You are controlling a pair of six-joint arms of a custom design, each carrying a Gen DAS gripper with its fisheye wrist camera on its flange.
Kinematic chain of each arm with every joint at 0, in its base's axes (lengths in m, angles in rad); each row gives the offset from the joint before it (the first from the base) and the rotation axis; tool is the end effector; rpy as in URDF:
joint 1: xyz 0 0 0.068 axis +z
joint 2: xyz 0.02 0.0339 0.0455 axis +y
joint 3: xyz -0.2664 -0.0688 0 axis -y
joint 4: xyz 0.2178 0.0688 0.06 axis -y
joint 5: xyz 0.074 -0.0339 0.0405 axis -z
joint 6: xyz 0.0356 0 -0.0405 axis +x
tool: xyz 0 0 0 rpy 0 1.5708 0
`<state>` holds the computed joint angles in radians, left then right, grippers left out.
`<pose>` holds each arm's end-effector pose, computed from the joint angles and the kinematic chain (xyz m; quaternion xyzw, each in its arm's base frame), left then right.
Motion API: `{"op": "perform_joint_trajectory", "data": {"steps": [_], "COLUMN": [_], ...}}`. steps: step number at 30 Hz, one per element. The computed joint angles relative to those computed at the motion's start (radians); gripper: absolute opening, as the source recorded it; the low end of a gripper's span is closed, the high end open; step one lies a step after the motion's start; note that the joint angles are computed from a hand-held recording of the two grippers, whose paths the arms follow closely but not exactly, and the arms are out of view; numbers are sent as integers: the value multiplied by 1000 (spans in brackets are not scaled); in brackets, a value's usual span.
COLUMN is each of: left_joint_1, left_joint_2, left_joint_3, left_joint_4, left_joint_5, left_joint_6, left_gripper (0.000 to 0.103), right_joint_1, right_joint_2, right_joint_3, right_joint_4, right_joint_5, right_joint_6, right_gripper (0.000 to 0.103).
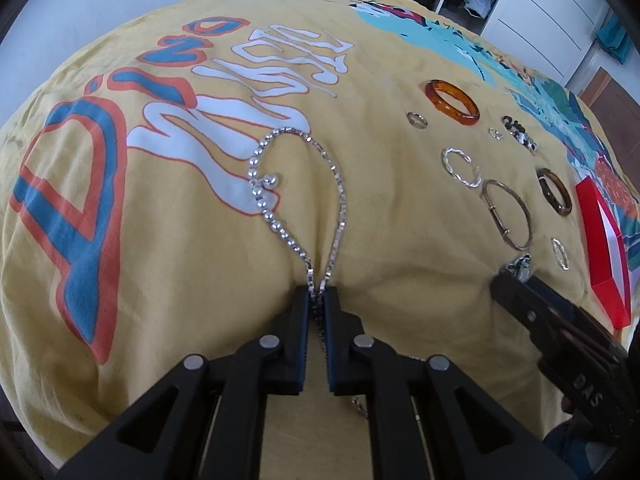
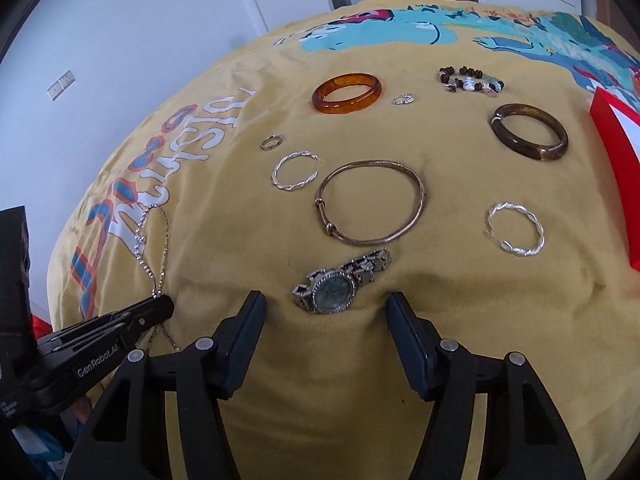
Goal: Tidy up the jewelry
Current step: 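Grasp the silver rhinestone necklace with the left tool while the right tool grasps the watch, then carry necklace and watch into the red box and open both tools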
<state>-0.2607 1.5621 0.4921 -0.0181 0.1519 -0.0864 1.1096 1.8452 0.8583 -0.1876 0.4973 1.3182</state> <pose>0.2166 -0.0633 0.1209 0.1023 0.9630 -0.1137 0.2220 0.1500 0.2637 0.1242 0.1471 0.9401 0.0945 0.2927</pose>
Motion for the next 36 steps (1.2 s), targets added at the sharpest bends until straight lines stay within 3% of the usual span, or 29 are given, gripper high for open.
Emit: {"op": "perform_joint_trajectory", "data": {"steps": [3,8,13,23,36], "left_joint_1": [5,4,3,1,-90], "left_joint_2": [2,-11,-76,-285,-616], "left_joint_3": [-1,-3,-20,-30,64], "left_joint_4": [3,-5,-33,-181,-489], "left_joint_5": [9,12,31,96,98], "left_joint_6": [3,6,11,2,-47], "left_gripper": [6,6,5,4,4], "right_joint_1": [-25,-25,-14,134,371], "right_joint_2": [46,52,-23,-153,-281], "right_joint_3": [59,73,-17,-50,57], "right_joint_4": [-38,-93,-38,-146,-503], "right_joint_5": [-1,11,5,78,269], "right_joint_6": [-31,-25,-12,113,382], "right_gripper": [53,26,17,11,10]}}
